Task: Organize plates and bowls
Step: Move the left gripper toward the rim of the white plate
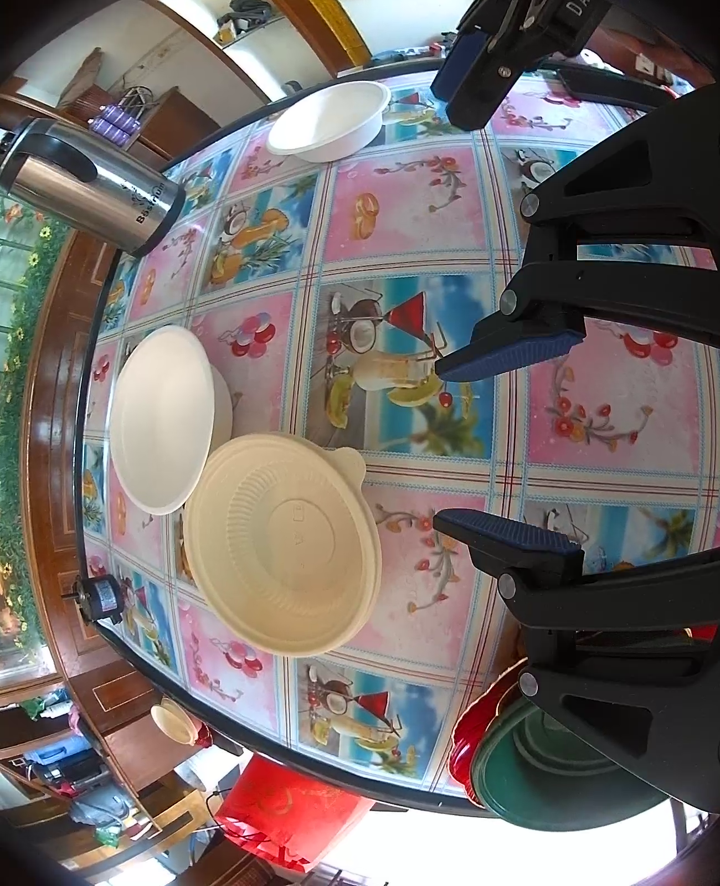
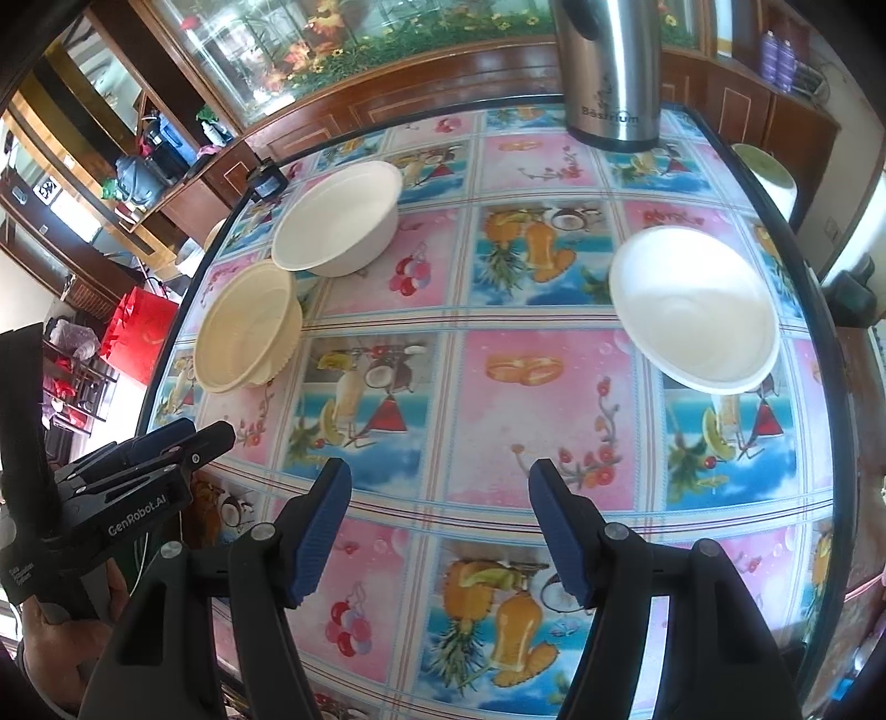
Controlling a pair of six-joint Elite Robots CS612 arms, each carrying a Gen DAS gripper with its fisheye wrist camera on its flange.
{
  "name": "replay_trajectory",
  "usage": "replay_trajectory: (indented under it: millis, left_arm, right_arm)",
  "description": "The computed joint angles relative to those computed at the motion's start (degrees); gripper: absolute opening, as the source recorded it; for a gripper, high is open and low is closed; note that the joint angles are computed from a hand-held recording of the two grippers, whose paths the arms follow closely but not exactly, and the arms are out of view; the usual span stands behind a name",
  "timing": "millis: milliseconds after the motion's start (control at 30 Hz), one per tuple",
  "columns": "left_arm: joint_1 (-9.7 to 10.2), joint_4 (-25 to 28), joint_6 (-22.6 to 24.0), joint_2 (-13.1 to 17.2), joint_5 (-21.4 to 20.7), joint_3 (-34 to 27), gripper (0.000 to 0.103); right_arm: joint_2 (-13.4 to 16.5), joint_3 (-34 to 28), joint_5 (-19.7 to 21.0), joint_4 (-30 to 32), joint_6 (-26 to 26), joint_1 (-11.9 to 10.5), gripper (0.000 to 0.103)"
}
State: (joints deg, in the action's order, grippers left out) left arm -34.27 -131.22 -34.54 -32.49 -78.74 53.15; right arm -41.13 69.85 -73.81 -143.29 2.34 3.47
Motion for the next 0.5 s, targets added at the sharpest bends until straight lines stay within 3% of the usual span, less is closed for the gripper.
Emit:
replay_trajectory:
  millis: [500]
  left_arm:
    - [-1.43, 3.17, 2.14, 3.82, -0.05, -6.94, 0.048]
  right_arm:
    - [-1.06, 2.50, -0.85, -1.32, 2.40, -1.91, 0.070]
